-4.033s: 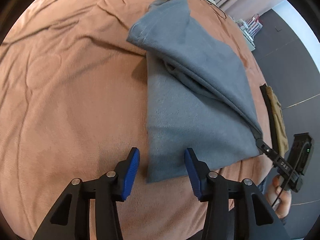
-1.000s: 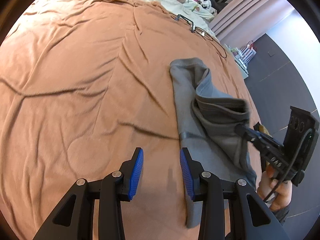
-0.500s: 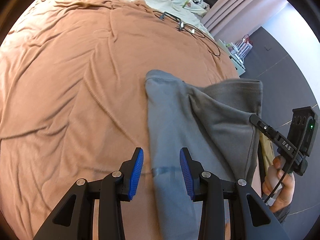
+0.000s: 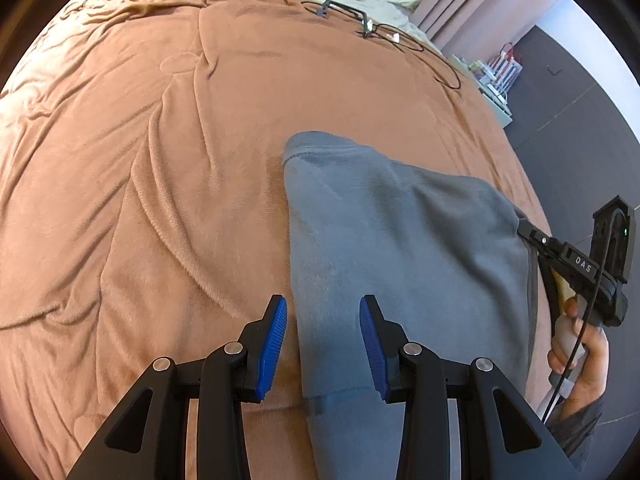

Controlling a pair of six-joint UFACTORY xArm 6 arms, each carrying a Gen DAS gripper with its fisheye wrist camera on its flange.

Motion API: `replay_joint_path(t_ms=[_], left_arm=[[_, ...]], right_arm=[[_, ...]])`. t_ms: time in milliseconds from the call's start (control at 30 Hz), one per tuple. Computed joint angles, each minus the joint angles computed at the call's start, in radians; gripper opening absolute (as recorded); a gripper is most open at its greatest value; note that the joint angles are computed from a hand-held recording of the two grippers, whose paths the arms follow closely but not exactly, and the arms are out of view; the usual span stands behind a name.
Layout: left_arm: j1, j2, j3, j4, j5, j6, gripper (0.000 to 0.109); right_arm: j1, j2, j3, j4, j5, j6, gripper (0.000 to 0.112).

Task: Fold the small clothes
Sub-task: 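Lift the shirt side with the right gripper and fold it over the first fold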

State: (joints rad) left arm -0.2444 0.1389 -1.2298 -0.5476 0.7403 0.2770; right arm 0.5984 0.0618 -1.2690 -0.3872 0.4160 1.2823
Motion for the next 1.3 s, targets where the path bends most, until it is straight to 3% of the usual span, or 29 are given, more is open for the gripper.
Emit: replay_joint_path(t_ms=[133, 233, 300, 333, 533, 633, 700, 767, 867, 933, 1033, 1133, 1233, 1300], left_arm=[[-0.011, 0.052, -0.058, 0.046, -0.003, -0.041, 0.039], [-0.014, 0.092, -0.109, 0.051, 0.000, -0.047, 0.040], [-0.016, 0.111, -0.131, 0.070, -0.009, -0.065, 0.042], [-0.016, 0.123, -0.144, 0.073, -0.012, -0.072, 0.042], [-0.016, 0.203, -0.242, 0.105, -0.004, -0.104, 0.043], [-0.016, 0.248, -0.302, 0.117, 0.004, -0.122, 0.043], [-0.017, 0.280, -0.342, 0.133, 0.010, -0.144, 0.043], [-0.016, 0.318, -0.388, 0.147, 0.023, -0.159, 0.043], [-0.018, 0.368, -0.445, 0.155, 0.057, -0.173, 0.043], [-0.023, 0.381, -0.462, 0.182, 0.065, -0.185, 0.043], [-0.031, 0.380, -0.453, 0.212, 0.052, -0.204, 0.043], [-0.033, 0.388, -0.459, 0.237, 0.047, -0.230, 0.043], [-0.037, 0.399, -0.472, 0.263, 0.050, -0.257, 0.043], [-0.041, 0.398, -0.476, 0.286, 0.055, -0.279, 0.043]], right_arm=[[-0.038, 0.006, 0.070, 0.265, -0.178, -0.126, 0.007], [-0.051, 0.006, 0.095, 0.417, -0.266, -0.221, 0.015], [-0.056, 0.015, 0.097, 0.506, -0.305, -0.291, 0.043], [-0.062, 0.018, 0.099, 0.506, -0.313, -0.285, 0.047], [-0.068, 0.049, 0.079, 0.660, -0.350, -0.430, 0.048], [-0.084, 0.075, 0.066, 0.555, -0.333, -0.349, 0.038], [-0.075, 0.097, 0.039, 0.468, -0.311, -0.272, 0.014], [-0.073, 0.096, 0.024, 0.386, -0.290, -0.219, 0.004], [-0.076, 0.064, 0.015, 0.226, -0.266, -0.108, 0.001], [-0.089, 0.024, 0.027, 0.045, -0.263, 0.035, 0.000], [-0.099, -0.007, 0.032, -0.141, -0.196, 0.206, 0.000], [-0.092, 0.032, 0.012, -0.118, -0.118, 0.208, 0.000], [-0.093, 0.041, 0.042, 0.088, -0.156, 0.091, 0.001], [-0.093, 0.008, 0.055, 0.077, -0.155, 0.089, 0.008]])
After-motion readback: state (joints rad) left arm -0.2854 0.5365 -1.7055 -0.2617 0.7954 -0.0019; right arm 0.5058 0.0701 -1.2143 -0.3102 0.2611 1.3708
